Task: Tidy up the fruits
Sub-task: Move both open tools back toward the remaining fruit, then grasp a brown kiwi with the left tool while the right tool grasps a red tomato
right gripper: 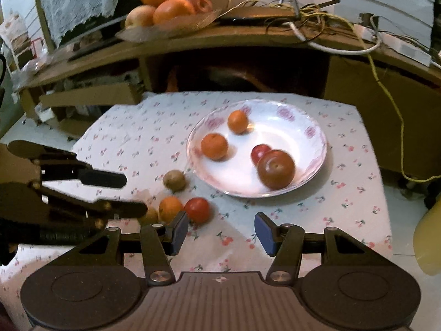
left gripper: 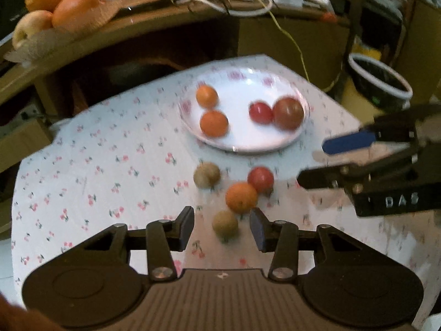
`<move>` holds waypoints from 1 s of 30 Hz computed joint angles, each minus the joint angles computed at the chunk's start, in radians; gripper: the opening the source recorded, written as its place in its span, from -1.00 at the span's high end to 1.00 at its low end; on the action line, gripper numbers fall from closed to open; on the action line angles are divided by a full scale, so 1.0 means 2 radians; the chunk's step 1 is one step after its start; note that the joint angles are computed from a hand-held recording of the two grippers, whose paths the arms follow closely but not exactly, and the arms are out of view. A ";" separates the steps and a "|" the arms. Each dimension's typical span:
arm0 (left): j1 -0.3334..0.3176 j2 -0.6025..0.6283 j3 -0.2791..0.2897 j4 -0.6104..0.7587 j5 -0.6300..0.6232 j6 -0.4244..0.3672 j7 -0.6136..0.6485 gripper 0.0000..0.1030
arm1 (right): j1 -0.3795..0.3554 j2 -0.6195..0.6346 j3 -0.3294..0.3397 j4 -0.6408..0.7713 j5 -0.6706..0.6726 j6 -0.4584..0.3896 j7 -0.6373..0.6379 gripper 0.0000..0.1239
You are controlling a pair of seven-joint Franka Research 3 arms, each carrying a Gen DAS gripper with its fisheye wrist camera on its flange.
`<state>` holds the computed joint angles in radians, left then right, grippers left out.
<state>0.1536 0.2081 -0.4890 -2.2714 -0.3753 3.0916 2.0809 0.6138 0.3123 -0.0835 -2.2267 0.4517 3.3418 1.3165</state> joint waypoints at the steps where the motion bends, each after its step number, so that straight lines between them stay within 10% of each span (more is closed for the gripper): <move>1: 0.000 0.003 0.000 0.000 0.002 -0.002 0.001 0.05 | 0.002 0.002 -0.001 0.002 -0.002 -0.003 -0.002 0.09; 17: 0.007 0.036 0.000 0.005 0.101 0.013 -0.065 0.42 | -0.053 0.023 0.044 0.026 -0.057 -0.030 0.001 0.09; 30: 0.106 0.040 -0.087 -0.003 0.111 0.014 -0.067 0.42 | -0.110 0.045 0.099 0.048 -0.093 -0.040 -0.022 0.21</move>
